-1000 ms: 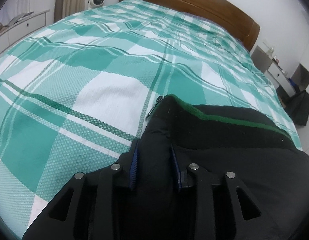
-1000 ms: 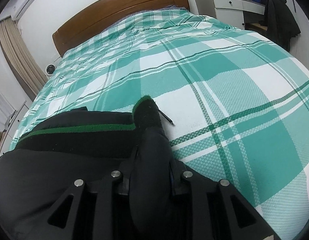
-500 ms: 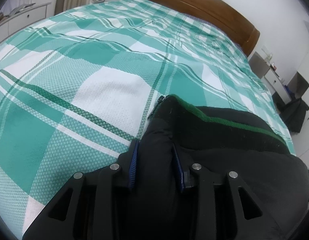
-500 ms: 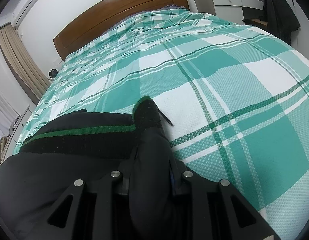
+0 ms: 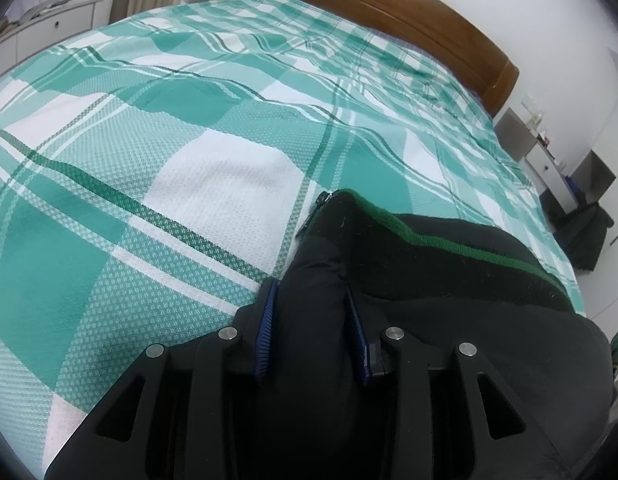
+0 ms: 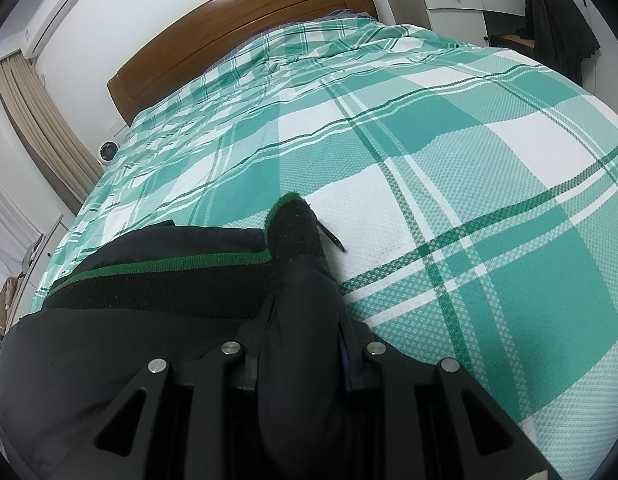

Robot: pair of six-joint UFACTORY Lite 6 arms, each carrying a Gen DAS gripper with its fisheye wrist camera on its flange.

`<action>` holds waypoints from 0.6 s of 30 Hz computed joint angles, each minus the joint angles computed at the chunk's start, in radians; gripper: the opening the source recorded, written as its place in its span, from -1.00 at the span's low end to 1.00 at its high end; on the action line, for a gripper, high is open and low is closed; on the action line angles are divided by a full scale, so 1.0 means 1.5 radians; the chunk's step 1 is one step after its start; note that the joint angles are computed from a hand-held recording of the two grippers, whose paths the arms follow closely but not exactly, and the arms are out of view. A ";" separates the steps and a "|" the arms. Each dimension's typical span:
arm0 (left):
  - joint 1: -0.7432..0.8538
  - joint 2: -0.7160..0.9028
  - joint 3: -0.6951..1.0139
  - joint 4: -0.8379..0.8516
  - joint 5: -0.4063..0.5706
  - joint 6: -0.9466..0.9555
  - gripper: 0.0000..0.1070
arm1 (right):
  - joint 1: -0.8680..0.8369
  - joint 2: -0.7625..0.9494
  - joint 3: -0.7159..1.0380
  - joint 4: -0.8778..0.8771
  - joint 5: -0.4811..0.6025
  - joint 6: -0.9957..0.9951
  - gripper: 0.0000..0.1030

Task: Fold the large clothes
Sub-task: 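Hold the hem with both grippers and fold it toward the collar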

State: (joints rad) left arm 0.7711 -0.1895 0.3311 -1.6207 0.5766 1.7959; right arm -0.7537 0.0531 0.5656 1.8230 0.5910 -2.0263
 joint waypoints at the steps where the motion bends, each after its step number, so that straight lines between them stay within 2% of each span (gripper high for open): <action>1: 0.000 0.000 0.000 -0.001 0.000 0.001 -0.34 | -0.001 0.002 0.001 0.000 0.002 -0.001 -0.54; 18: 0.025 0.034 0.012 0.004 0.037 0.005 -0.31 | -0.006 0.010 0.003 0.001 0.013 -0.001 -0.53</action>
